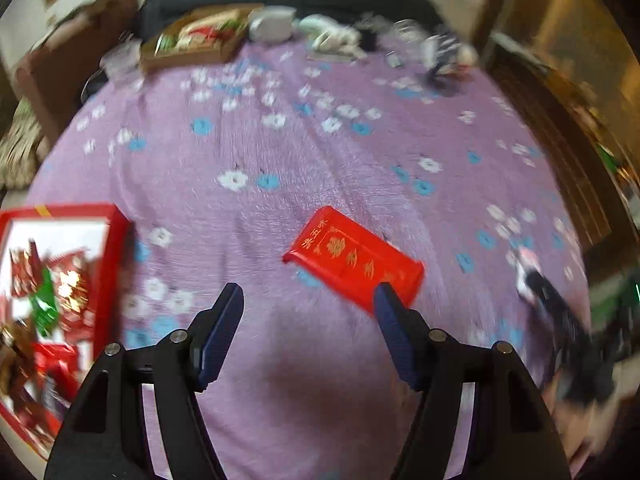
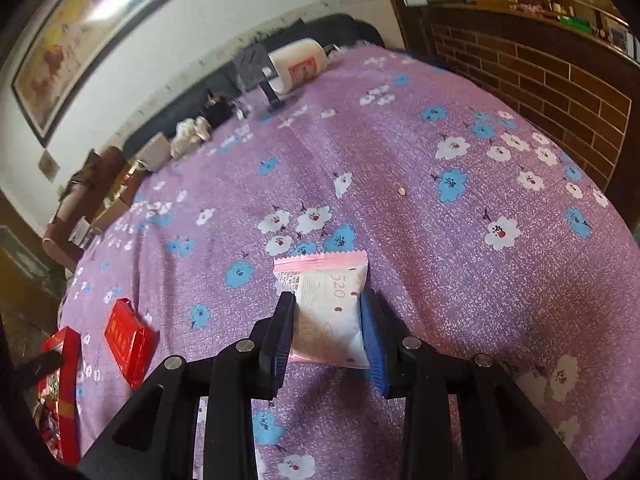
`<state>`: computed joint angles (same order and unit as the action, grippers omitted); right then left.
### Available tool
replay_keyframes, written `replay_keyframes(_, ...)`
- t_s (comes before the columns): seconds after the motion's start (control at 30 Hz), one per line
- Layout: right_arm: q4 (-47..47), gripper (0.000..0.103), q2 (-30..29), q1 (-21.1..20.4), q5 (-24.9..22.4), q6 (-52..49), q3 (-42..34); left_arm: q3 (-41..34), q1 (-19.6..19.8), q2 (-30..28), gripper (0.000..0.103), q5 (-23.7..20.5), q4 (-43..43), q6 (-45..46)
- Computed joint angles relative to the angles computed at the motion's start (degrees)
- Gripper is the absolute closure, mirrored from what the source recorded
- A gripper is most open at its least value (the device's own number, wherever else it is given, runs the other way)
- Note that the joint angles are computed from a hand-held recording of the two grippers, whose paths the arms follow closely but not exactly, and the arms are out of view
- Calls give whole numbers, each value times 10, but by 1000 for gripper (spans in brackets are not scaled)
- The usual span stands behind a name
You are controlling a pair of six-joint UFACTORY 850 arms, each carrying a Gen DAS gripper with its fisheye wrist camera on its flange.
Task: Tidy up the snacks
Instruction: 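Grasp the pink-white packet with the right tool while the left tool approaches the red packet, then close the left tool on the red gold-print packet and lift it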
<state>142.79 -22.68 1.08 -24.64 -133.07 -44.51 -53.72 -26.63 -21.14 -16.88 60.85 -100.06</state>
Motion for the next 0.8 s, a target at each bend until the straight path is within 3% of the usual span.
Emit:
replay_keyframes(0.1, 13, 64, 1, 3, -9, -26, 4, -51, -3, -48, 36, -20, -102, 67)
replay_keyframes(0.2, -45, 64, -3, -14, -41, 37, 5, -77, -14, -74, 36, -51, -76, 2)
replay_keyframes(0.27, -28, 63, -1, -6, -28, 17, 3, -86, -15, -83, 37, -54, -65, -33)
replay_keyframes(0.43, -24, 63, 0, -4, -27, 14, 5, -131, -16, -115, 35, -80, -98, -16)
replay_keyframes(0.6, -28, 63, -3, -6, -29, 17, 3, -155, -27, -135, 26, -116, -98, 3)
replay_keyframes(0.67, -28, 63, -3, -6, -30, 17, 3, -165, -32, -144, 13, -125, -111, 40)
replay_keyframes(0.73, -29, 63, -3, -6, -30, 17, 3, -187, -41, -166, 5, -156, -126, 100)
replay_keyframes(0.8, -31, 63, -3, -7, -32, 20, 3, -177, -41, -160, 5, -147, -112, 95)
